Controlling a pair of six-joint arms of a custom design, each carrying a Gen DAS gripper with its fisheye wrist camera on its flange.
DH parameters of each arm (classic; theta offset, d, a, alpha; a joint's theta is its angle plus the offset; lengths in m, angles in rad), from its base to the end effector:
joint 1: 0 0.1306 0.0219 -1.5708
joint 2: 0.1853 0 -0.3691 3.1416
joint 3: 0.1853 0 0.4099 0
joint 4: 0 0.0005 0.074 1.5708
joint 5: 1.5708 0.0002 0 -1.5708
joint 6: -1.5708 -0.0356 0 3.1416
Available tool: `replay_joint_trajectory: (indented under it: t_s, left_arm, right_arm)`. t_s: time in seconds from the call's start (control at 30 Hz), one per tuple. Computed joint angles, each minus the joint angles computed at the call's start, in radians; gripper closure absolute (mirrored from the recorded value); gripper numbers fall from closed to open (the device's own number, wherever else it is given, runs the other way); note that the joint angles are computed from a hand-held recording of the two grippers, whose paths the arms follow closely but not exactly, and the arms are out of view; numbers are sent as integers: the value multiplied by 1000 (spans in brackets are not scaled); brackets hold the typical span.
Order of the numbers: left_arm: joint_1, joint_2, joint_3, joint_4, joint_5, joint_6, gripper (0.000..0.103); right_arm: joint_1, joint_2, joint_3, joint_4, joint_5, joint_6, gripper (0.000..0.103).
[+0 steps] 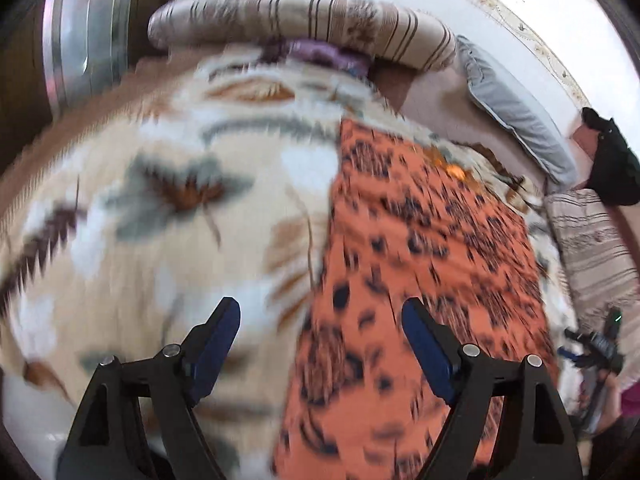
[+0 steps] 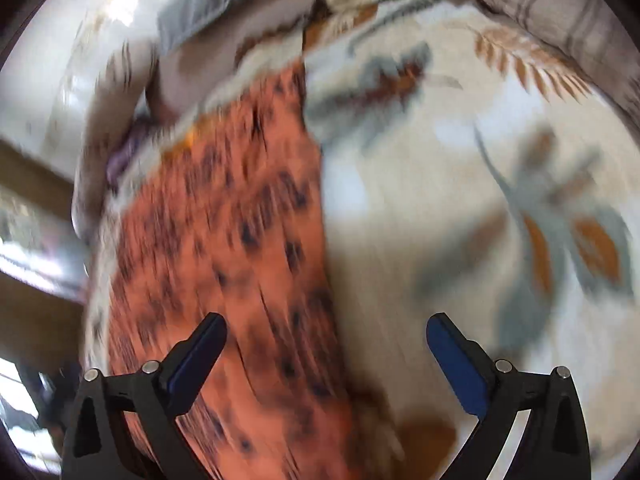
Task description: Fold small clothes
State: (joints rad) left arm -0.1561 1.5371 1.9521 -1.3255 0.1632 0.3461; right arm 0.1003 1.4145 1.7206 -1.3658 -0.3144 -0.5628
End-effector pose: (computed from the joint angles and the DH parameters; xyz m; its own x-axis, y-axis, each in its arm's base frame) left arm 0.5122 -0.0870 0.5744 -0.8194 -0.2099 -0.5334 -0.0277 0.9440 -0.3288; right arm 0.4726 0.0581 0.5289 -0.8651 0.4229 -0.2698 0.2552 0.8341 0.4891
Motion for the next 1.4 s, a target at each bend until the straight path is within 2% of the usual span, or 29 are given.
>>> replay_joint_trajectory:
  t_s: [0.1,0.23,0.37,0.57,0.63,0.73,0.87,0.9,0.93,0.97,1.0,1.03,1.07,1.1,1.17,1.2,1.33,1.4]
  left_arm:
    - [4,-70,-90,5,42,-2,20]
    - [17,-131,-177,-5,108,39,20]
    - [50,-142,-220,-25,225,107,20]
    - [56,-126,-255,-27,333,181,20]
    - [53,-114,-248,-57,334,188,20]
    - [42,-114,-253,-55,343,182,20]
    - [29,-95,-239,-85,303,169,23]
    - [24,-93,-236,-88,286,170,26]
    - [20,-88,-229,-99,266,164,38]
    - [17,-82,-220,-113,246,158,55]
    - [16,-77,-212,-128,226,149,67]
    - [22,-76,-213,-131,235,140,94]
    - [34,-79,-222,-126,272,135,95]
    - [37,-83,-224,-119,274,143,95]
    - [38,-88,-222,-119,259,130,95]
    - [35,-90,-221,-116,255,130,95]
    - [16,-79,-187,-123,231,84,93]
    - [8,-72,-184,-130,191,93,71]
  right_arm:
    - [-8,-141,-153,35,-124,-52,2]
    - [-5,-239,-249,42,-198,-118,2]
    - [-25,-251,-275,58,-226,-135,3]
    - [-34,-249,-284,67,-233,-142,20]
    - [-28,-244,-283,78,-240,-149,25]
    - [-28,-254,-292,80,-246,-151,33]
    - [-32,-257,-301,86,-266,-158,36]
    - [-32,-254,-300,83,-269,-156,36]
    - [-29,-247,-293,72,-269,-148,36]
    - [-27,-239,-286,60,-268,-138,36]
    - [-21,-228,-273,42,-260,-127,36]
    - [-17,-221,-264,29,-254,-118,37]
    - [-14,-215,-256,16,-245,-109,38]
    - [-12,-211,-249,4,-236,-102,43]
    - [-10,-210,-249,-5,-229,-103,65]
    - [-11,-208,-253,-8,-243,-102,83]
    - [-4,-203,-247,-14,-240,-85,85]
    - [-17,-210,-265,12,-275,-115,82]
